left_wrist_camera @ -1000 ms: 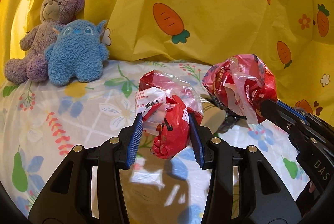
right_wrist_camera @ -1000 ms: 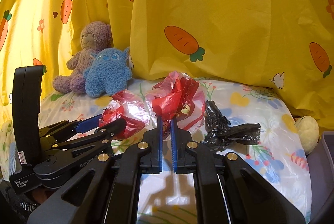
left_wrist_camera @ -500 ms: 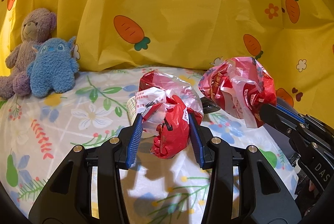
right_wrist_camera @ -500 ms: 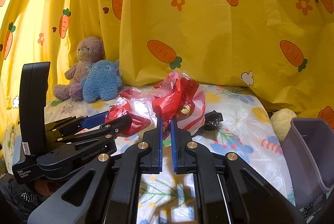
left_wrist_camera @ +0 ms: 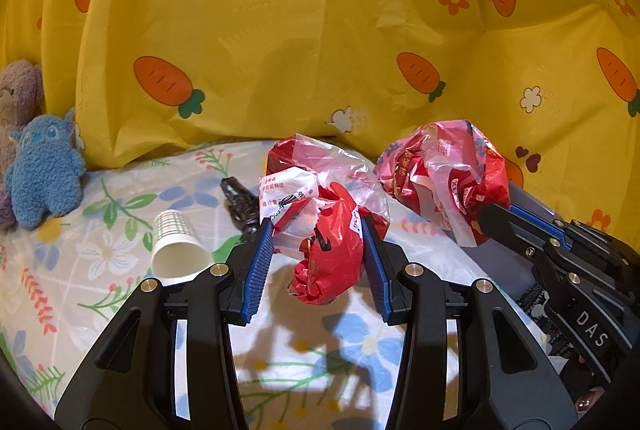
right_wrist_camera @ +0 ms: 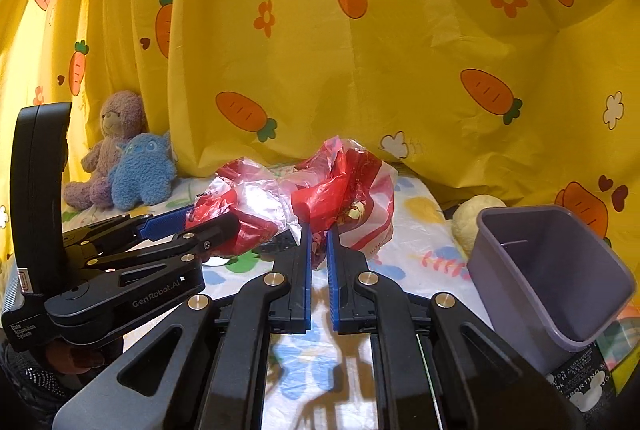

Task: Collect trash
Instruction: 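Lift and carry both red wrappers over the grey bin with both tools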

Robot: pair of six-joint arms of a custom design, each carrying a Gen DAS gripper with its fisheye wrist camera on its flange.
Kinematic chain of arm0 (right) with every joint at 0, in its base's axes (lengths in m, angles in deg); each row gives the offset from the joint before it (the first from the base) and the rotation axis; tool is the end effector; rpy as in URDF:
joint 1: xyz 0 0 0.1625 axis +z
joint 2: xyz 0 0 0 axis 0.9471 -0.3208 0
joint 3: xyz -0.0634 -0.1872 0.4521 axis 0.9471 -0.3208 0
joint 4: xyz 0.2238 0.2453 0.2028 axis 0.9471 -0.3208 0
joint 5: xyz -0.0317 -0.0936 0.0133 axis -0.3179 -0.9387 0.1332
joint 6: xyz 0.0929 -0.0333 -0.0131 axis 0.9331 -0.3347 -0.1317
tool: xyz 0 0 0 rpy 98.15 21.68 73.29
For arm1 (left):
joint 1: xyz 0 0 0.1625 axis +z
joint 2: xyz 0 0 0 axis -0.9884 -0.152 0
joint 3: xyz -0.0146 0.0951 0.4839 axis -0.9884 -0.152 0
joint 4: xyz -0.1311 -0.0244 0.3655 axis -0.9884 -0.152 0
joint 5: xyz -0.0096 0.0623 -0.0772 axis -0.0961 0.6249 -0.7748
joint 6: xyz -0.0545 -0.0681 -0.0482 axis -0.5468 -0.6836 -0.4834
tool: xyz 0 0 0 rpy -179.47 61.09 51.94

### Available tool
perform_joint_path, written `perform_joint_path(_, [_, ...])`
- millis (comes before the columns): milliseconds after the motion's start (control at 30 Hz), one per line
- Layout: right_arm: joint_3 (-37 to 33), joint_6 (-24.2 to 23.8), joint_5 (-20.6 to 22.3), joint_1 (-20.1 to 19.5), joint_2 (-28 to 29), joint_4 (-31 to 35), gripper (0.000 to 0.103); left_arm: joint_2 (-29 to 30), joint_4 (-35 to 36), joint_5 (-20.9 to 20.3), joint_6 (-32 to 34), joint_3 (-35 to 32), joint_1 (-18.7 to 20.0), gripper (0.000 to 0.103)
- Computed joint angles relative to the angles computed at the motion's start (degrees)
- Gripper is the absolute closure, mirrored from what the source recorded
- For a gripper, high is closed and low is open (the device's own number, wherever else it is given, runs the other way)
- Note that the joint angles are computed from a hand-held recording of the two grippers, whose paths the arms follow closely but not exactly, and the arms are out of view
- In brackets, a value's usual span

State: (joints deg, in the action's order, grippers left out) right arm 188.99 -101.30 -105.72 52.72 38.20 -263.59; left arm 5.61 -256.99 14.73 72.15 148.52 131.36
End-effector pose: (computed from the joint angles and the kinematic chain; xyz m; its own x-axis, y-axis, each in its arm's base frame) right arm 0.4290 -0.4681 0.0383 -0.6535 -0.5134 0.5561 -0.7564 0.4153 -0.5054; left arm -0.1000 -0.4545 0.3510 -0.7777 -0.0451 -0.6270 0.5313 0.4858 -0.6940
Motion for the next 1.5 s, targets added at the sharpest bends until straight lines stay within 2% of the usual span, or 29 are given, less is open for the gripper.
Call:
perform_joint_path(333, [1.7,-1.9,-5.9,-2.8,-1.9,-6.1,0.095,7.3,0.2,-6.7,3.5,-5.1,-0.7,0.060])
perform_joint_path(567, [2.6,-2.0,-8.9,-4.9,-3.4,-8.9,0.095,10.6,3.8,-11.8,3.3,-9.1,0.1,0.060])
perform_joint_path(800, [2.8,-3.5,-12.3,-6.5,-4.0,-12.3,0.095,13.6,6.6,-14.9,3.5,-12.5,0.4,0.060])
perform_joint_path(1367, [4.0,-2.3,-14.3,-9.9,-5.6,-14.0,0.095,18.4,11.2,-20.7,3.1,-18.1,1.0,0.060])
perform_joint_path(1500, [3.9,-1.8,-14.8,-10.2,-5.8,-14.0,0.095,19.6,11.8,-20.9,3.3,-18.9,1.0,0.060])
